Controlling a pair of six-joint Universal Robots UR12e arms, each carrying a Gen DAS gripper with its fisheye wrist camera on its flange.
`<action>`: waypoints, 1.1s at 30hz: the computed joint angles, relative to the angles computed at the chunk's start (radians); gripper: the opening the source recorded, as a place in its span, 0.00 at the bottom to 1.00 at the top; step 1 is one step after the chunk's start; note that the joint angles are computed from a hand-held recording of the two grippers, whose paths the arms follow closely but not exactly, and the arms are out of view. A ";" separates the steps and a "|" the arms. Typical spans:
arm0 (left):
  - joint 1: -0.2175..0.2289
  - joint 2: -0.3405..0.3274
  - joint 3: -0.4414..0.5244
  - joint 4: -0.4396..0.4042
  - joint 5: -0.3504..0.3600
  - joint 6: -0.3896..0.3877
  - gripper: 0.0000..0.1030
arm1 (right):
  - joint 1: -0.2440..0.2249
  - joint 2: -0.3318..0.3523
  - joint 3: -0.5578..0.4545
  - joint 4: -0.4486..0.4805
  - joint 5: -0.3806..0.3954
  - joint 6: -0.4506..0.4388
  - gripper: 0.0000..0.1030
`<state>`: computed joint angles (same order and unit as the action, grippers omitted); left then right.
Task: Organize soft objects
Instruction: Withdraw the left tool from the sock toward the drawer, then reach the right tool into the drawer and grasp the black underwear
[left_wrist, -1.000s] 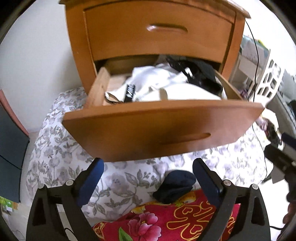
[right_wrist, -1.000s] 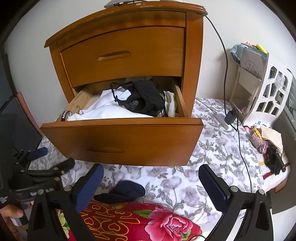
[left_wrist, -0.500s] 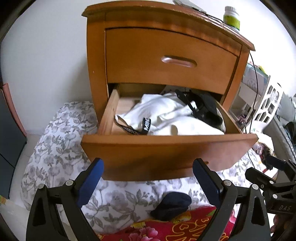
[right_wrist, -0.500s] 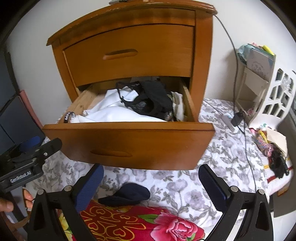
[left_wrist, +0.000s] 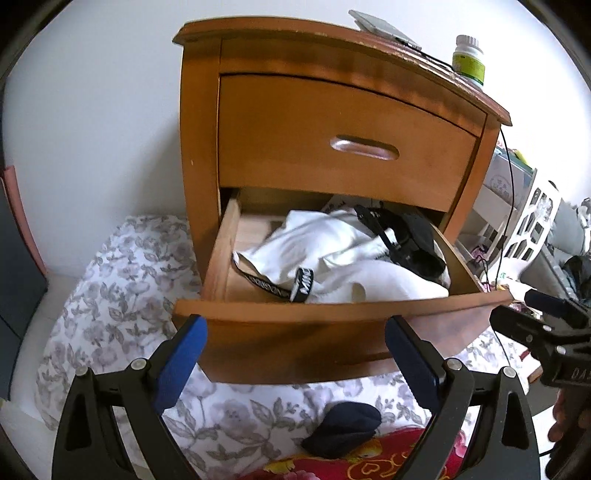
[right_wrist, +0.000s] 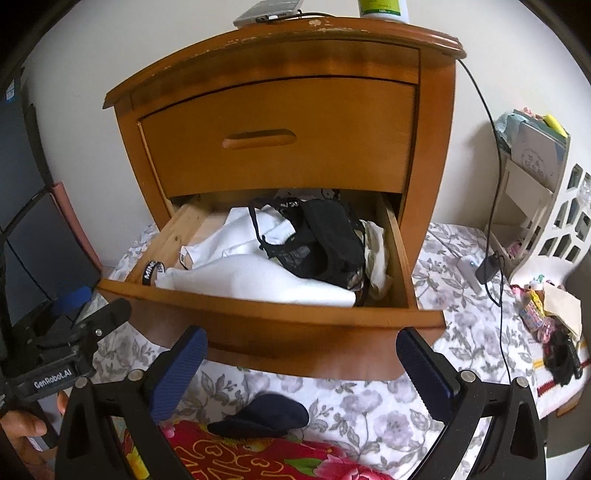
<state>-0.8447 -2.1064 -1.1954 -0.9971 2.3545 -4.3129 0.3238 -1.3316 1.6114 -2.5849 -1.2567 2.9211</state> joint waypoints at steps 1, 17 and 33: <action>0.000 0.001 -0.001 0.000 0.006 0.001 0.94 | 0.001 0.003 -0.006 0.003 0.001 0.002 1.00; 0.015 0.041 -0.058 0.010 -0.002 -0.058 0.94 | 0.021 0.086 -0.143 -0.008 -0.016 -0.054 0.93; 0.036 0.054 -0.104 0.094 -0.065 -0.014 0.94 | 0.037 0.229 -0.342 0.333 -0.143 -0.017 0.73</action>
<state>-0.8088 -2.0519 -1.2989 -0.9029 2.2894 -4.3274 0.3608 -1.1022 1.2698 -2.2520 -1.4001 2.9038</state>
